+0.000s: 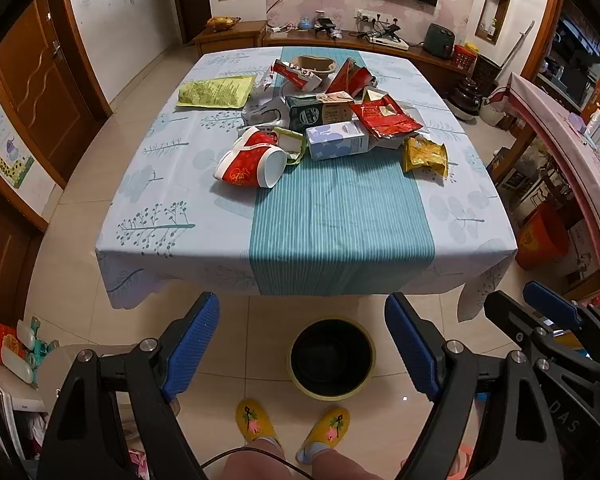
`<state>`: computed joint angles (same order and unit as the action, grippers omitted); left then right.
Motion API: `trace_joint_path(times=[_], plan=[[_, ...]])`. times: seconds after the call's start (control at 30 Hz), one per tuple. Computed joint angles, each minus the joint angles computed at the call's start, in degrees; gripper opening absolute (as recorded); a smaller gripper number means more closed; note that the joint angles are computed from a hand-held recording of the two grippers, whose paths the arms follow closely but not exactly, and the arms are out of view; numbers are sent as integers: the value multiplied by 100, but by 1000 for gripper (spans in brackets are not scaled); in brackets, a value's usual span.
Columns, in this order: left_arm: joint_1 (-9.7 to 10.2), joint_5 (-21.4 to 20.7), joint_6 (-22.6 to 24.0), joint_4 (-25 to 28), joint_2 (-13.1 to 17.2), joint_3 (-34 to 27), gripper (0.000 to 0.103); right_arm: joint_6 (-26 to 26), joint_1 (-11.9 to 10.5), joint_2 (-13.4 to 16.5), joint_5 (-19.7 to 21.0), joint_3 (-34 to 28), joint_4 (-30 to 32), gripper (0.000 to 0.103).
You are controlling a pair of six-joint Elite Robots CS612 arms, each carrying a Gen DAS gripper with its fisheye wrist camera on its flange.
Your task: Collect trash
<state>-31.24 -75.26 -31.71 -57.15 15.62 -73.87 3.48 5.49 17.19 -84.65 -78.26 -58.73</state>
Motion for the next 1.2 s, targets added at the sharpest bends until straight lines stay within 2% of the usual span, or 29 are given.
trace_joint_path(times=[1.2], plan=[[16, 85, -17, -164, -77, 184, 83, -71, -36, 9, 93, -29, 17, 54]])
